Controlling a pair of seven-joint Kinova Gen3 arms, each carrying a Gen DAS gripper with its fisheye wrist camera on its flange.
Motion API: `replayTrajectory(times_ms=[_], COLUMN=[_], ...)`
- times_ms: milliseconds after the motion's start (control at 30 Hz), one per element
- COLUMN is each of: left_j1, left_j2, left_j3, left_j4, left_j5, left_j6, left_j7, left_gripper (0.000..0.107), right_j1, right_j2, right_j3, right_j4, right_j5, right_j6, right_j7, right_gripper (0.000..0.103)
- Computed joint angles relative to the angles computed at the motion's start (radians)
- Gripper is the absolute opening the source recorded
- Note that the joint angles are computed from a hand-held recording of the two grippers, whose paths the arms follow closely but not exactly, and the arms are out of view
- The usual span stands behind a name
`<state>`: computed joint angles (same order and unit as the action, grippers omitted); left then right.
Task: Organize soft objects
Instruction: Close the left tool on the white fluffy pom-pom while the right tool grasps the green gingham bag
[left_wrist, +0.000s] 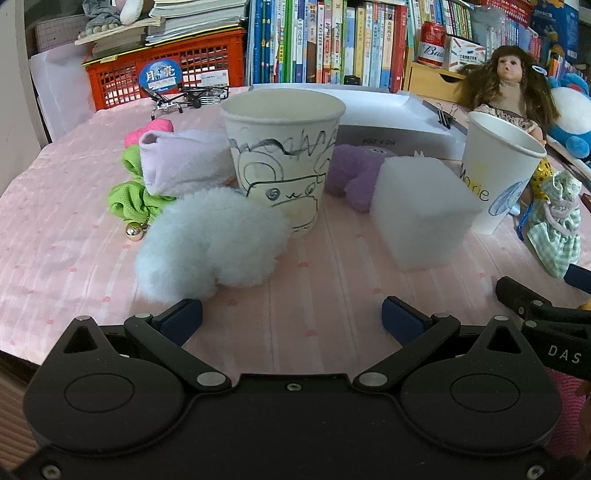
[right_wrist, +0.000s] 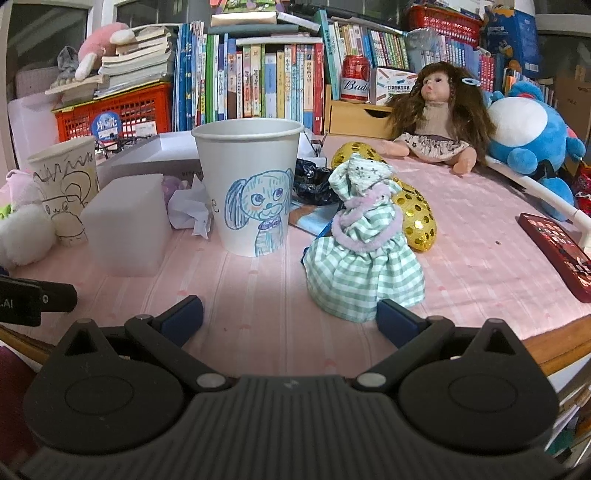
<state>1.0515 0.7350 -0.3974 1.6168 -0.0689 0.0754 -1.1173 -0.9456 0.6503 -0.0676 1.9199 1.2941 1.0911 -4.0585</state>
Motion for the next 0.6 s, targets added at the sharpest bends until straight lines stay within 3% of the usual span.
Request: replayTrajectory(times_ms=[167, 367, 600], left_j1=[0.033, -0.012, 0.172], left_j2=[0.001, -0.052, -0.034], left_j3=[-0.039, 0.012, -0.206], left_j4=[0.033, 0.109, 0.215], left_j5=[0.037, 0.091, 0.293], left_j6=[-0.051, -0.15, -0.348], left_j7=[0.001, -0.067, -0.144], left_gripper=[0.102, 0.099, 0.1], right_j1=[-0.032, -0.086, -0.053], right_j2=[0.029, 0.051, 0.046], right_j3=[0.006, 0.009, -0.014], right_j4=[0.001, 0.028, 0.039], right_j5=[0.013, 0.059, 0.052], right_j6=[0.058, 0.194, 0.264], right_j7=[-0.04, -0.089, -0.088], right_gripper=[0.103, 0.103, 0.099])
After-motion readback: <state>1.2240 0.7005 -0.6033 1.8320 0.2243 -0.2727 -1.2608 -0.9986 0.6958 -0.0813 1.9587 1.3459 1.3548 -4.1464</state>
